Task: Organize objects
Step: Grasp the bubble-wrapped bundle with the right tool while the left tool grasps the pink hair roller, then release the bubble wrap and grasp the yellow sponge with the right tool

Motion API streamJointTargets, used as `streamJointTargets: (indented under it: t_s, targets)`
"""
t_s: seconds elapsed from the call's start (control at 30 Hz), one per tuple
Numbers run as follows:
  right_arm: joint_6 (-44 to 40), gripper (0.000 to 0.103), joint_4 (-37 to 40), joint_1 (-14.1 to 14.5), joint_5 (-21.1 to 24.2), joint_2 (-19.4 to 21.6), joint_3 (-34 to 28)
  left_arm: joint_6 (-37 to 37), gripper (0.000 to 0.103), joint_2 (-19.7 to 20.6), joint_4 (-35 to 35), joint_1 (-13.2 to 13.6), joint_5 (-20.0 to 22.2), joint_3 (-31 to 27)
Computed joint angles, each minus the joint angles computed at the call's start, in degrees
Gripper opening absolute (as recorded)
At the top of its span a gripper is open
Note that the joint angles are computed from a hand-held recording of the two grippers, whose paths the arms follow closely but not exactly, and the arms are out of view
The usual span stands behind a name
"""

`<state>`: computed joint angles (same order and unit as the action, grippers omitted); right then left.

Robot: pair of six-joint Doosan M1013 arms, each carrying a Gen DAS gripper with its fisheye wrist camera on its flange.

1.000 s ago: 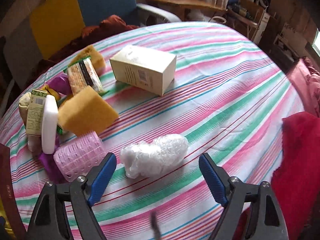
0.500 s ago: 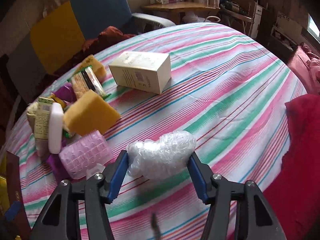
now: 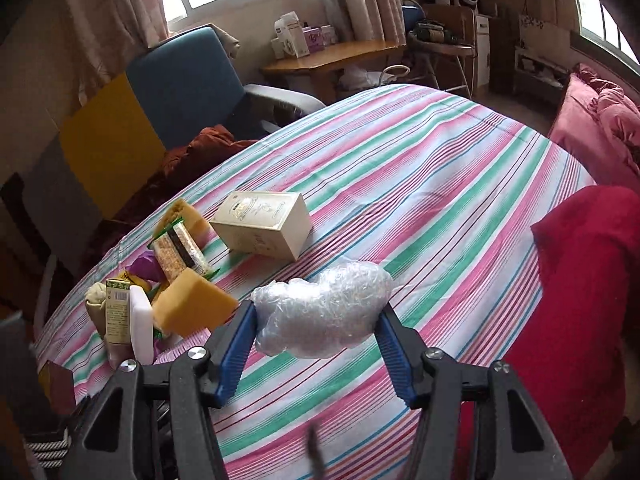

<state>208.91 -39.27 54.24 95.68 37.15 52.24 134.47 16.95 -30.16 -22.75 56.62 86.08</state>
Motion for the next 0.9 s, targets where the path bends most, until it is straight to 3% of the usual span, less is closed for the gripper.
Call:
streamJointTargets:
  t_s: [0.2, 0.27, 0.3, 0.33, 0.37, 0.67, 0.7, 0.8, 0.9]
  targets:
    - [2.02, 0.061, -1.65, 0.78, -0.89, -0.49, 0.61, -3.01, 0.099, 0.27, 7.88, -2.62, -7.68, 1.01]
    - [2.69, 0.061, -2.00, 0.93, -1.03, -0.65, 0.88, -0.36, 0.090, 0.02, 6.35, -2.42, -9.22, 1.75]
    - [2.55, 0.061, -2.17, 0.97, -0.97, -0.59, 0.79, 1.84, 0.079, -0.15, 4.47, -2.00, -9.18, 2.01]
    - [2.34, 0.061, -2.27, 1.00, -1.05, -0.55, 0.72, 4.21, 0.066, -0.23, 2.72, -1.59, -8.76, 2.16]
    - [2.10, 0.061, -2.36, 1.05, -1.19, -0.53, 0.69, 6.02, 0.060, -0.30, 1.91, -1.39, -8.17, 2.17]
    - [1.03, 0.060, -2.37, 1.06, -0.70, -0.13, -0.02, 17.27, 0.058, -1.22, -9.73, 4.95, -0.78, 3.89]
    - [0.61, 0.060, -2.30, 1.04, -0.48, 0.05, -0.34, 17.89, 0.044, -1.11, -11.19, 5.89, 0.79, 3.77]
    - [-0.84, 0.060, -2.53, 1.09, -0.38, 0.46, -1.04, 16.78, 0.043, 0.11, -14.66, 8.90, 8.30, 2.22]
    - [-1.50, 0.060, -2.70, 1.28, -1.53, 0.81, -1.42, 17.01, 0.043, -0.02, -15.02, 10.53, 10.15, 2.51]
